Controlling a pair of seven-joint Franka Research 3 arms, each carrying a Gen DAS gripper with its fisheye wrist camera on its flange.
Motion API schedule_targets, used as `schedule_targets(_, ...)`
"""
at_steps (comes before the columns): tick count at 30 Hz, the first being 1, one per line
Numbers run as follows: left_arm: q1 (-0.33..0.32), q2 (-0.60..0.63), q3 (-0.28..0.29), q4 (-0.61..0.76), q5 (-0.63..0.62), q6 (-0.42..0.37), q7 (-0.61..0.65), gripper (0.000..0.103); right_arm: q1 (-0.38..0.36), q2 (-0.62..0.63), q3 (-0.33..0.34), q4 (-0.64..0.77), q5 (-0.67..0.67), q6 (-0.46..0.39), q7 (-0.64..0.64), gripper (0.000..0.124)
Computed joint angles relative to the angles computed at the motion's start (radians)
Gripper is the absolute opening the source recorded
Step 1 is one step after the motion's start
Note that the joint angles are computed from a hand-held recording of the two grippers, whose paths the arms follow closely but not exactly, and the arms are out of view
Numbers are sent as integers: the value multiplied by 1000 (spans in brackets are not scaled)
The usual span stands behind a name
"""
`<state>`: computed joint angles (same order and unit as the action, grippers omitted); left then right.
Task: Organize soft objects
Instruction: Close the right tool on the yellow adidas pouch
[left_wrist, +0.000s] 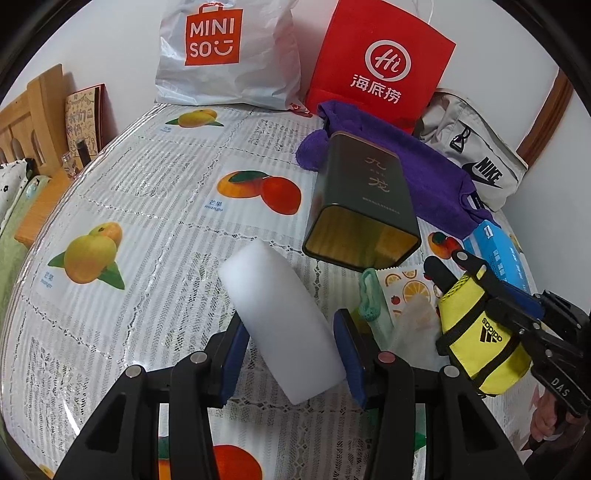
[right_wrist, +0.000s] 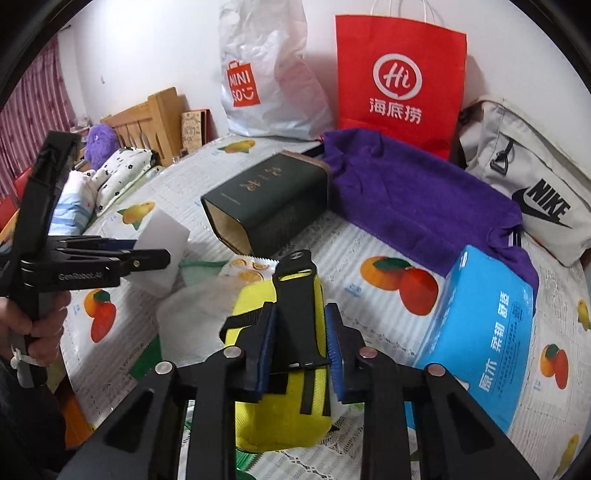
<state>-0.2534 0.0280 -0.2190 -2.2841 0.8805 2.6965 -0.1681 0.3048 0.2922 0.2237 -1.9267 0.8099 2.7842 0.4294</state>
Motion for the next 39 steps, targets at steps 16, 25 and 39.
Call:
schedule_targets(16, -10, -1, -7, -3, 4, -3, -7, 45, 5, -44, -25, -53, 2, -4, 23, 17)
schedule_targets(25, -14, -8, -9, -7, -8, -3, -9, 45, 47, -37, -38, -65, -97, 48, 70, 38)
schedule_targets(39, 1, -18, -7, -25, -9, 32, -14, 46, 34, -39, -39, -52, -72, -11, 97, 29)
